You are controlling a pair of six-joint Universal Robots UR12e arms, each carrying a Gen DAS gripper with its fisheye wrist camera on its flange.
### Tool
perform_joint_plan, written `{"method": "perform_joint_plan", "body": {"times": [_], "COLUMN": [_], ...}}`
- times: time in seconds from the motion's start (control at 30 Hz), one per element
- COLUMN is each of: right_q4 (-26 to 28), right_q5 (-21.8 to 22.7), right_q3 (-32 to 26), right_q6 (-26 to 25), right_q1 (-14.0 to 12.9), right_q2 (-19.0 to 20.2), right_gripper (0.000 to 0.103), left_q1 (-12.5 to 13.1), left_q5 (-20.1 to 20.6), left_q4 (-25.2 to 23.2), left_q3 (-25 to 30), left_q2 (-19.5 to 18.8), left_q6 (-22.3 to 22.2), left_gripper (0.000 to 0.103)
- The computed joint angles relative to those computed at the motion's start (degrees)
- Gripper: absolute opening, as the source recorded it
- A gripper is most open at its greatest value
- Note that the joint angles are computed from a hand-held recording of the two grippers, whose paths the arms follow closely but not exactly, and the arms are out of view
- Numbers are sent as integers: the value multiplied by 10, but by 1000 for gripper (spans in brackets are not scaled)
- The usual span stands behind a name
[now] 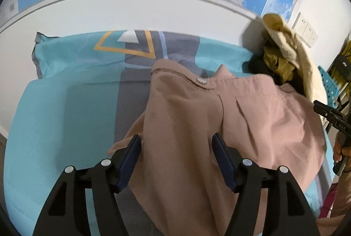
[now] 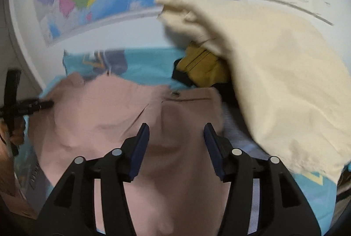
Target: Fold large clothes
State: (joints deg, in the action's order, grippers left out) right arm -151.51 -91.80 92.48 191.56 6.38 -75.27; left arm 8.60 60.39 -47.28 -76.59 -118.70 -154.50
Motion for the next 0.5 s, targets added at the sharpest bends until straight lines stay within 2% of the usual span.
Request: {"method": "perform_joint_plan", "body": {"times": [0.03,0.07,0.13,0.17,0.23,0.3,0.4,0.5], "right_q4": [17,37,59,57,51,45,40,19], "right_q5": [2,-4,-16,-8,11,10,0,3], "right_q3": [-9,-20,-33,-33,-33,-31,-22,-5], "right_q6": [-2,-5,-4,3,19,26,33,35], "right_q1": [0,0,0,-2,-10,-10,-8,-7], "right_q2": [8,20,34,36,38,35,25,9], "right_gripper": [48,34,20,14,10,10,16,29], "left_q1": [-2,-7,-12,-14,-14,-14,-12,-5], "left_q5": [7,21,41,46,48,50,52,43], "left_q4": [-1,-2,-4,-10,-30,-32,6,43], "left_q3": [2,6,14,19,32,35,17,-5], "left_q2": [-2,-6,-14,-18,-26,-27,-17,-1], "left_q6": [-1,-4,-9,-11,-20,-26,-33,-36], "left_gripper": [64,64,61,60,58,60,65,69]}}
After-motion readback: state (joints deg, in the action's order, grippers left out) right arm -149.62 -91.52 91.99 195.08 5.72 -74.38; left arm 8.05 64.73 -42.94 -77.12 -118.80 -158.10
